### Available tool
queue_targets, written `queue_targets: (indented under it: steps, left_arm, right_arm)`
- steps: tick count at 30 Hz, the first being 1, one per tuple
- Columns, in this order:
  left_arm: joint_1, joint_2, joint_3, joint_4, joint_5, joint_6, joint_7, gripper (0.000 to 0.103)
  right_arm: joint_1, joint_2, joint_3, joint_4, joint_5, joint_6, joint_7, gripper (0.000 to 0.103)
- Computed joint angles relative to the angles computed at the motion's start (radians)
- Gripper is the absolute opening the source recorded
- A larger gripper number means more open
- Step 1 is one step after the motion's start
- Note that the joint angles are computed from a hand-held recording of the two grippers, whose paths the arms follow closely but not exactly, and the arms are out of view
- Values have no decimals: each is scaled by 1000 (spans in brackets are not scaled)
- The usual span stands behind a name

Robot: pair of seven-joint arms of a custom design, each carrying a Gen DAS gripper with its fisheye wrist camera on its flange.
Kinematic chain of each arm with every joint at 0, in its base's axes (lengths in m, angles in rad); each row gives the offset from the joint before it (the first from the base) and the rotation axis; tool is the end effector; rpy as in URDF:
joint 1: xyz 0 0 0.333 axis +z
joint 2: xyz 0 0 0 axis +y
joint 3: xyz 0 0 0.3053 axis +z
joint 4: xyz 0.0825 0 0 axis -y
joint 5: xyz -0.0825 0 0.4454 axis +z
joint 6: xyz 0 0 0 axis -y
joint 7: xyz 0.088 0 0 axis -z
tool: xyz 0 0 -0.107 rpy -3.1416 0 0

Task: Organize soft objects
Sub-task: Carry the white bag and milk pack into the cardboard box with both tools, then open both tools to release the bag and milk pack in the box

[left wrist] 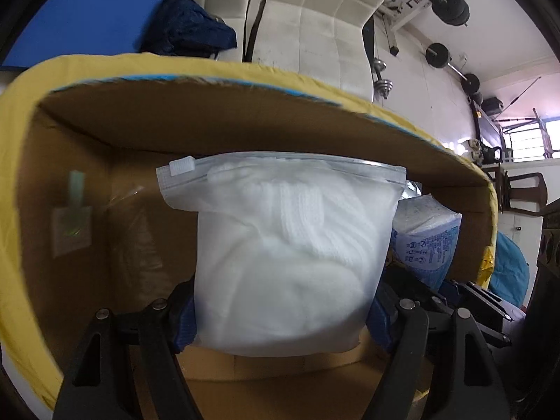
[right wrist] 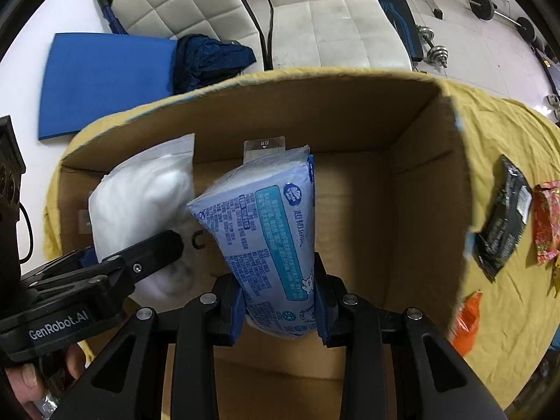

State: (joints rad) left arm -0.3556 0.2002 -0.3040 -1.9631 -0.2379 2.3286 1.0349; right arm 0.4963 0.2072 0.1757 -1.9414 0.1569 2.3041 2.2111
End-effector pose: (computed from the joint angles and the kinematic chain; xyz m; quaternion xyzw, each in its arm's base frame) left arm 0.5234 -0.4049 0.3510 0.7119 -0.6864 0.1058 0.1042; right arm 0.5206 0.4143 0.3509 -0.6774 0.7271 0.0692 0.0879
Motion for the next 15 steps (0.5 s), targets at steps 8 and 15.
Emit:
queue_targets:
  steps: [8, 15]
  left_arm:
    - [11, 79, -10, 46, -39, -16, 58, 77]
    - [-6, 96, 1, 71, 16, -54, 17, 77]
  right_arm:
    - [10, 63, 2, 26, -14, 7, 10, 36]
    - [28, 93, -5, 60, -62, -20, 32, 56]
